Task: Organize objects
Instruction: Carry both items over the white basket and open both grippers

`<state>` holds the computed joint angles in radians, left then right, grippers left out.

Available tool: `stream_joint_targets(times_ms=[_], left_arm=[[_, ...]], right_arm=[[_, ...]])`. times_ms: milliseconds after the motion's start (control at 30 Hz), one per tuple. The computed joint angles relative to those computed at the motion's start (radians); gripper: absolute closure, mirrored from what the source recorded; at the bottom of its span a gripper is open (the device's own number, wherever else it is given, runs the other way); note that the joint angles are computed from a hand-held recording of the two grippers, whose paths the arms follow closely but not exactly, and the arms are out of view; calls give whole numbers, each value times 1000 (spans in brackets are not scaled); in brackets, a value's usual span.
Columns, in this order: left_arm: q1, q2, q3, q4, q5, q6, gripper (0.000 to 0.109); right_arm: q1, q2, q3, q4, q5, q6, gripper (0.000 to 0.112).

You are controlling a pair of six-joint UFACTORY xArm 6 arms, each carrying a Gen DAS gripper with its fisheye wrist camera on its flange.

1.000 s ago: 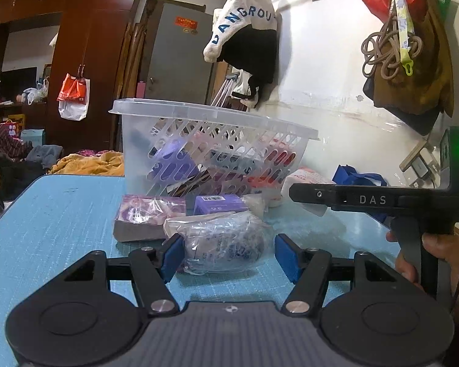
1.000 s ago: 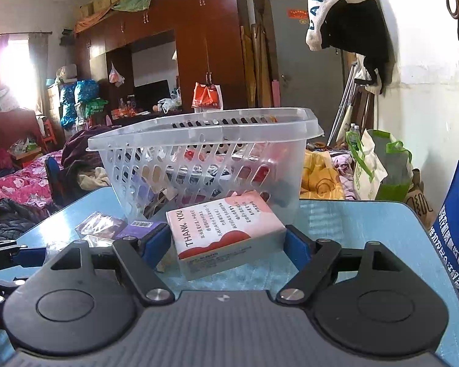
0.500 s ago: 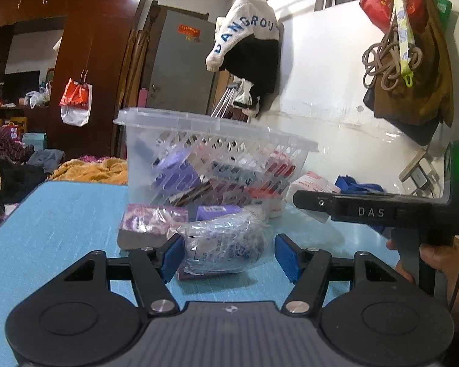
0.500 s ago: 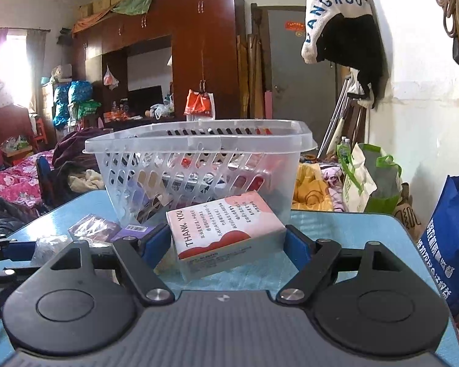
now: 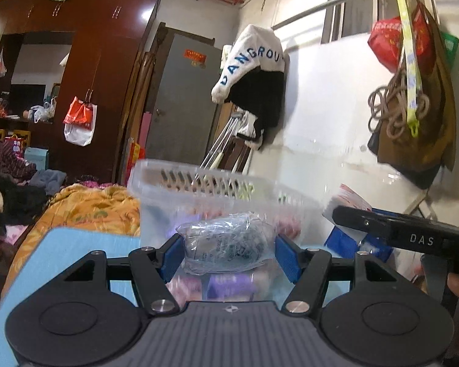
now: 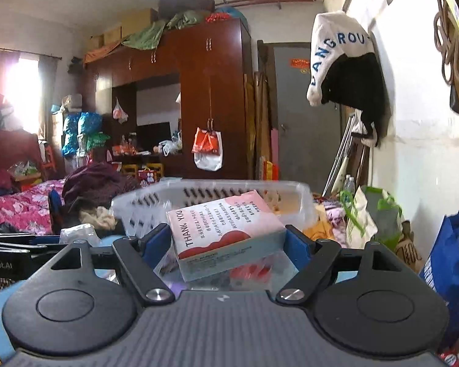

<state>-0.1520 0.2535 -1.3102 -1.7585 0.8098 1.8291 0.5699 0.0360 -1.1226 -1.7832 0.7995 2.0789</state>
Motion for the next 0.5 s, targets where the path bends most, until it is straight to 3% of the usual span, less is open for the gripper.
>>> stream_joint_targets(times_ms=[133, 267, 433, 500], left_arm=[[-18, 31, -96, 37, -27, -80, 41], [-55, 89, -225, 120, -87, -200, 41], [-117, 212, -424, 306, -191, -425, 41], [-135, 278, -515, 376, -218, -504, 41]], right_arm=[[-68, 9, -59, 30, -106, -41, 31], [-109, 39, -117, 56, -151, -87, 31], [-188, 119, -233, 66, -266, -136, 31], [-224, 179, -304, 159, -313, -236, 30]])
